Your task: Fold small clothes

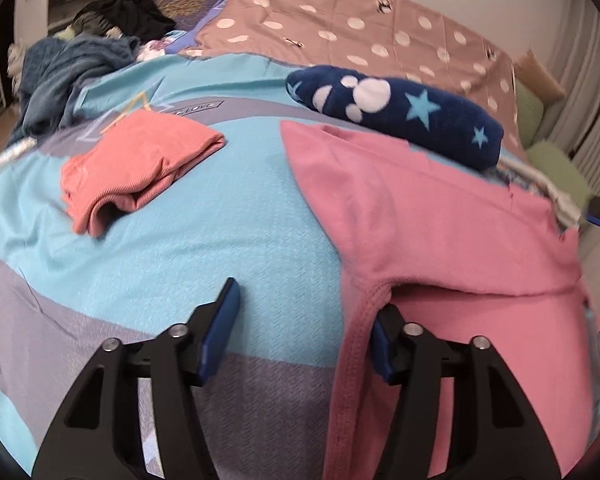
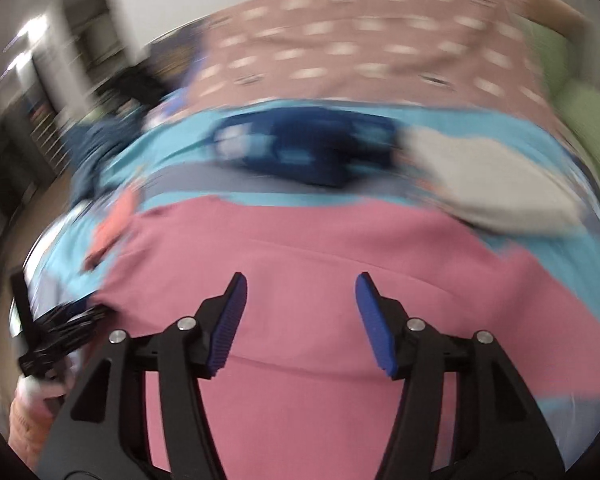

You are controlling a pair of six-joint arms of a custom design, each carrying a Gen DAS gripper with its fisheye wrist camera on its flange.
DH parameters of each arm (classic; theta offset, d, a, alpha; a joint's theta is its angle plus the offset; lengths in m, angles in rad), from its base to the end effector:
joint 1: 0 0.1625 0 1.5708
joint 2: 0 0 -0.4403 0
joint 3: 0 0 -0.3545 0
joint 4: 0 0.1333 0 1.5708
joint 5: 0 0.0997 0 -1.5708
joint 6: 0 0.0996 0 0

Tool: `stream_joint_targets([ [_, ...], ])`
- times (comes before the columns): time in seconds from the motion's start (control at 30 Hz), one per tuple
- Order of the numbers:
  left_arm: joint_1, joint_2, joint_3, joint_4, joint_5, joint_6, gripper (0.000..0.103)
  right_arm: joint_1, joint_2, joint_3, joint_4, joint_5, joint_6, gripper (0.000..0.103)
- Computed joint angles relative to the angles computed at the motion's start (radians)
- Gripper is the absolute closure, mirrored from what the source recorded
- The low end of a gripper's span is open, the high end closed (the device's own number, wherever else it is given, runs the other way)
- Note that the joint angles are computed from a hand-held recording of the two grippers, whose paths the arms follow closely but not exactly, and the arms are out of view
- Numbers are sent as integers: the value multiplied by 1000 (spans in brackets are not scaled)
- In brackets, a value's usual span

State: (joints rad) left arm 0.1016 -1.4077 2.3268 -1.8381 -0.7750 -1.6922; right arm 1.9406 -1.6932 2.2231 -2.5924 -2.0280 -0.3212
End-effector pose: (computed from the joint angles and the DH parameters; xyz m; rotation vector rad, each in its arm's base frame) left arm -0.3011 -0.2362 0.1992 0.0696 2.3505 -0.9863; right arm 0.2214 -0.3241 0.3886 0.7437 -2.5181 0.6723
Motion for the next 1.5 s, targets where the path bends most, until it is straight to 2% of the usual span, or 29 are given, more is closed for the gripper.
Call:
stream_joint_targets([
  [0.1, -20, -33, 42, -76, 6, 2, 59, 95, 174, -69, 34, 33, -8, 39],
  [0.27, -37, -47, 81, -160, 17, 26, 63, 205, 472, -184, 23, 9, -2, 39],
  [0.4, -33, -60, 104, -218, 14, 38, 63, 256, 639, -269, 28, -56, -32, 39],
  [0.5, -33, -61, 108, -233, 17, 41, 62, 278, 743, -328, 54, -143, -19, 39],
  [0.53, -34, -60, 109, -235, 17, 40, 62, 280, 774, -347, 72, -174, -14, 45],
  [0.57, -35, -62, 113, -246, 20, 43, 63, 280, 795, -363, 107, -193, -12, 88],
  [0.6, -39, -68, 125, -272, 24, 49, 80, 278, 813, -376, 129, -207, -11, 97],
  [0.63, -40, -80, 144, -320, 23, 67, 96, 278, 828, -379, 113, -227, 1, 100],
  [0.67, -41, -89, 148, -325, 17, 58, 100, 277, 832, -379, 91, -217, 4, 100],
  [0.73, -42, -97, 132, -240, 1, -14, 100, 263, 828, -387, 55, -158, 35, 100],
  [0.83, -50, -85, 115, -191, -10, -36, 100, 226, 842, -421, 72, -68, 103, 101],
  [0.93, -54, -70, 95, -140, -18, -44, 97, 197, 845, -388, 6, -12, 57, 102],
  [1.03, -61, -96, 110, -144, -20, -47, 93, 187, 789, -353, -9, 11, 94, 90],
  [1.1, -71, -120, 120, -136, -18, -63, 86, 182, 703, -309, -36, 42, 73, 87],
  [1.17, -86, -136, 120, -110, -13, -89, 80, 174, 580, -242, -57, 62, 32, 80],
  [1.23, -104, -147, 119, -100, 0, -98, 79, 150, 457, -186, -34, 88, 19, 79],
  [1.33, -149, -155, 110, -119, 41, -75, 79, 67, 213, -75, 31, 148, 14, 74],
  [1.37, -165, -155, 112, -155, 61, -41, 79, 15, 111, -36, 78, 178, 16, 73],
  [1.43, -177, -138, 119, -317, 96, 97, 79, -81, -22, 12, 143, 215, 20, 71],
  [1.5, -149, -80, 101, -458, 93, 232, 79, -203, -113, 55, 173, 215, 40, 68],
])
